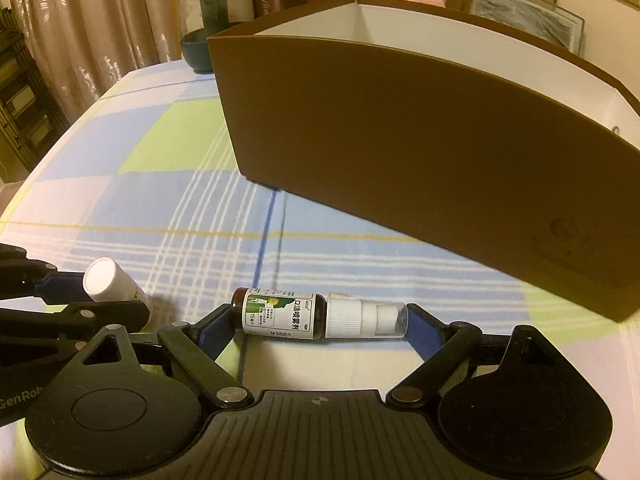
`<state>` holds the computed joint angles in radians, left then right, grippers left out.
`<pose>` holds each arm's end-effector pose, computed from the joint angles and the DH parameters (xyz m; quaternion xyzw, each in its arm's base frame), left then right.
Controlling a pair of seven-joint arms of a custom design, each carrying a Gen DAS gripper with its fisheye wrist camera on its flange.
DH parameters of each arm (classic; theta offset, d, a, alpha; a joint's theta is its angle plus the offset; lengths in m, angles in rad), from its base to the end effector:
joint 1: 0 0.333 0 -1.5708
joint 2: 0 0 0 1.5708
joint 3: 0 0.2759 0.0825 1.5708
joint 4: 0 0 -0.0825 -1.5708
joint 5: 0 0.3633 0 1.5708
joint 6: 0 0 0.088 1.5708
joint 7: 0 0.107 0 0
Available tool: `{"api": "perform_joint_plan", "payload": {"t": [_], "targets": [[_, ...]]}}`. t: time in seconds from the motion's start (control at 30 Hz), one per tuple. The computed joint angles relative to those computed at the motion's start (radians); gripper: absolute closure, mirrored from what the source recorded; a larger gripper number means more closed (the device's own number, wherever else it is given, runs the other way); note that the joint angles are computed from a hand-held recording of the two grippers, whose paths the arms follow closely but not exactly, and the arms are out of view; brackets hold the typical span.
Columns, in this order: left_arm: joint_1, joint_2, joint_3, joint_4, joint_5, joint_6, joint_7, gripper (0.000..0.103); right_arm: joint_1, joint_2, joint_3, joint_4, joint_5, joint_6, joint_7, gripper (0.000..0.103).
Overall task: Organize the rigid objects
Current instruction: 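Lift the pill bottle and spray bottle and carry both over the box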
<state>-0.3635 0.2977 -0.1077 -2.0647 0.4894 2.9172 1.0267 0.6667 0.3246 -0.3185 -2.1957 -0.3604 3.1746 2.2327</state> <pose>0.5225 -0.2960 0.3242 -0.5447 0.7875 -0.2311 0.1726 0.5278 0.2312 0.2918 -0.7004 0.6331 -0.1806 0.2759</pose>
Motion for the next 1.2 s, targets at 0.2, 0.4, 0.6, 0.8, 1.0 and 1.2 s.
{"api": "perform_joint_plan", "payload": {"t": [0.2, 0.4, 0.6, 0.8, 1.0, 1.2], "targets": [[-0.004, -0.023, -0.022, -0.026, -0.015, -0.011, 0.020, 0.079, 0.023, -0.076, -0.031, -0.090, -0.038, 0.002, 0.030, 0.014], [-0.005, -0.055, -0.046, -0.052, -0.030, -0.012, 0.033, 0.079, 0.021, -0.168, -0.058, -0.179, -0.150, 0.014, 0.117, 0.014], [-0.004, -0.095, -0.075, -0.047, -0.057, -0.030, 0.067, 0.079, -0.002, -0.295, -0.101, -0.257, -0.361, 0.026, 0.281, 0.014], [-0.010, -0.121, -0.089, -0.034, -0.061, -0.014, 0.075, 0.079, -0.104, -0.409, -0.055, -0.310, -0.535, 0.000, 0.419, 0.014], [-0.015, -0.132, -0.111, 0.003, -0.084, -0.057, 0.094, 0.079, -0.182, -0.501, 0.000, -0.365, -0.499, -0.017, 0.376, 0.014], [-0.024, -0.133, -0.124, 0.042, -0.103, -0.083, 0.111, 0.079, -0.225, -0.555, 0.030, -0.394, -0.409, -0.013, 0.275, 0.014]]}}
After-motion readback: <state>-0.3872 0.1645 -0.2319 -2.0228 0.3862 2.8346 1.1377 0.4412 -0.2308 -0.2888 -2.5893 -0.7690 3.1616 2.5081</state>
